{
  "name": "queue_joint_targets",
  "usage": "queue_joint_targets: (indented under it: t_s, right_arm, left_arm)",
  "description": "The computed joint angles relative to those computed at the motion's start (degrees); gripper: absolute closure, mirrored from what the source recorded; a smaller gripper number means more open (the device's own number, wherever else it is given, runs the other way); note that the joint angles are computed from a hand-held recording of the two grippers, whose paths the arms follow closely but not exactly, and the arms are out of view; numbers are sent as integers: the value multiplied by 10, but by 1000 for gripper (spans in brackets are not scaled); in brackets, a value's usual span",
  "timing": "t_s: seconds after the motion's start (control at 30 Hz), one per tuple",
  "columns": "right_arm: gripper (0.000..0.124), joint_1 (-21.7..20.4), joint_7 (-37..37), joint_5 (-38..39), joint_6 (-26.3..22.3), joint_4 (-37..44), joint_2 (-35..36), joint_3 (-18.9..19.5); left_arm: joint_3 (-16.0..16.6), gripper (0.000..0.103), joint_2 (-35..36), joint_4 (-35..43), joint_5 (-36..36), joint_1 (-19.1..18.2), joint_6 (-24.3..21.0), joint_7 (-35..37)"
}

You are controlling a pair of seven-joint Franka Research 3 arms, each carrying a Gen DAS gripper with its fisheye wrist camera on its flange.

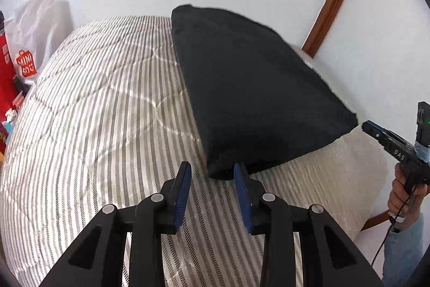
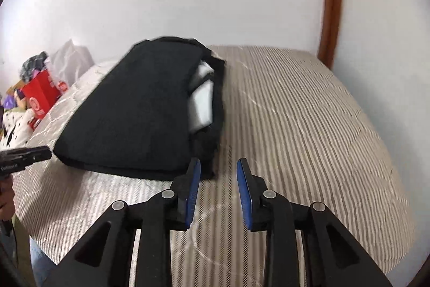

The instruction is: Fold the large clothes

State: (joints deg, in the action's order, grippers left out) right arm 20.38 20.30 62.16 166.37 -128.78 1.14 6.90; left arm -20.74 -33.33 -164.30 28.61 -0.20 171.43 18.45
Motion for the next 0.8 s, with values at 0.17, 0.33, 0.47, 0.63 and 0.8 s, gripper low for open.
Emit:
queue_joint_targets:
  t_s: [0.17, 0.33, 0.47, 0.63, 0.8]
  right_arm:
    - [96, 10, -30, 35, -5, 33, 20, 12]
    - [96, 20, 125, -98, 23, 65, 73, 9]
    - [96, 0, 172, -144, 10, 67, 83, 17]
    - [96, -14, 163, -151, 21, 54, 73, 33]
    - [96, -10, 175, -171, 23, 46, 62, 30]
  left_arm:
    - [-11, 65, -6, 16, 9, 9, -8, -4]
    - [-34, 65, 51, 54, 43, 56, 5, -24]
    - [-38, 65, 84, 66, 65, 67, 13, -51]
    - [-37, 63, 93, 72, 90, 66, 6, -73]
    - [-15, 62, 87, 74, 86, 33, -19, -74]
